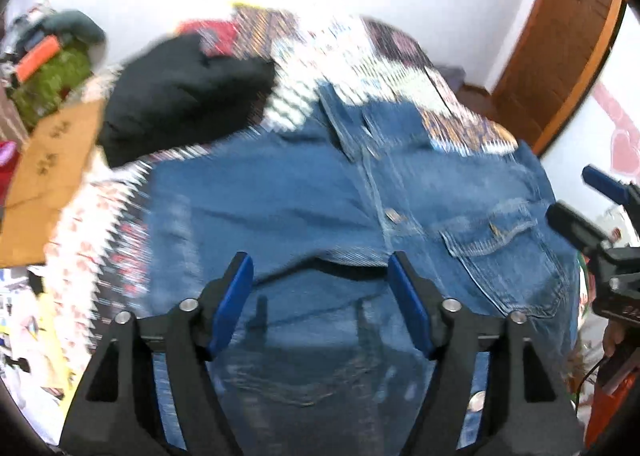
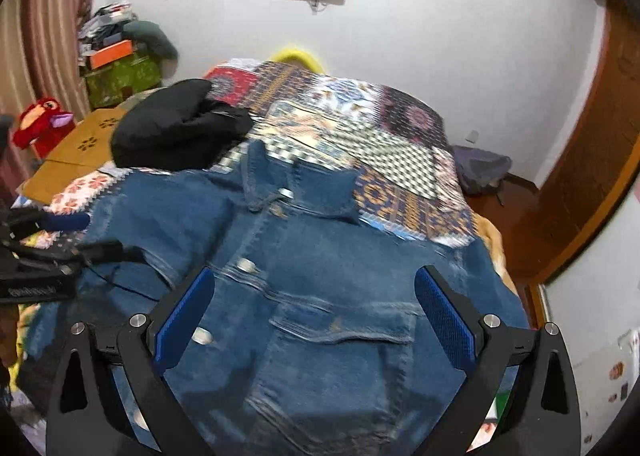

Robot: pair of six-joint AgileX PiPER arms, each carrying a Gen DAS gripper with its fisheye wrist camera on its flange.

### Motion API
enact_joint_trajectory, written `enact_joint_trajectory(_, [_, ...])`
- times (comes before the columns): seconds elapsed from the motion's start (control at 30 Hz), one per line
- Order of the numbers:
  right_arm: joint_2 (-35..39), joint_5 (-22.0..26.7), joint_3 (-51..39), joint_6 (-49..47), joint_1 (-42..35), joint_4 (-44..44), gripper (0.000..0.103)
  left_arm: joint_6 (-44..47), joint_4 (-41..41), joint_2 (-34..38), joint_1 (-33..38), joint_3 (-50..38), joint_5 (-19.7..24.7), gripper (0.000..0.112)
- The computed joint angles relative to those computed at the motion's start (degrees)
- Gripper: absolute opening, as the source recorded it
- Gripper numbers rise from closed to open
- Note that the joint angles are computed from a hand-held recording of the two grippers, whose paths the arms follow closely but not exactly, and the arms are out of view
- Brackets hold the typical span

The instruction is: Fold large clothes

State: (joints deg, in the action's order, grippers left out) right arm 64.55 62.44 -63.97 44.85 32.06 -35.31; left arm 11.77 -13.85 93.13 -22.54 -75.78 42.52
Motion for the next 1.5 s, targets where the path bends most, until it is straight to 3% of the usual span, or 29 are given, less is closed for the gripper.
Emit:
enact_joint_trajectory(0.17, [5.9, -1.7, -4.9, -3.0, 2.6, 1.0, 0.100, 4.3, -2.2, -4.1, 8.6, 1.9, -2.8, 0.081])
enact_joint_trajectory(0.5, [23.1, -5.1, -16.6, -18.3, 5.1, 11.0, 0.100, 11.9, -6.4, -3.7, 24.2, 5.9, -5.3, 0.081])
enact_joint_trajectory(0.67, [33.7, -2.6, -23.8, -28.8, 4.9, 17.7, 0.098, 14.4, -8.1, -1.8, 27.7, 7.6, -5.7, 0.081])
enact_joint_trajectory(0.8, [40.1, 0.5, -28.5, -33.0, 5.4, 17.7, 0.096, 16.4, -9.2, -0.7, 29.1, 8.8, -6.1, 0.081])
enact_joint_trajectory(0.93, [44.4, 2.7, -32.5, -36.2, 5.0, 18.8, 0.075, 15.9, -8.5, 0.8, 29.2, 9.3, -6.9, 0.081])
enact_joint_trajectory(1.07, [44.2, 1.2, -32.3, -38.7, 4.2, 21.5, 0.055, 15.3, -8.7, 2.5, 28.9, 8.6, -6.4, 0.082])
enact_joint_trajectory(1.13, [43.6, 0.0, -31.6, -38.2, 4.9, 20.2, 0.024, 14.7, -8.4, 2.9, 28.2, 8.3, -6.3, 0.081])
enact_joint_trajectory(1.2, [43.0, -0.7, -30.9, -37.3, 5.0, 19.4, 0.011, 14.2, -7.9, 2.8, 27.6, 8.2, -6.3, 0.081])
enact_joint_trajectory(1.37, [36.3, -6.3, -26.9, -36.1, 0.8, 23.7, 0.007, 13.1, -6.7, 1.1, 25.8, 8.8, -6.6, 0.082])
enact_joint_trajectory(1.5, [29.6, -7.9, -24.2, -32.5, -1.8, 22.4, 0.007, 11.3, -5.2, 0.0, 24.2, 8.6, -6.4, 0.082])
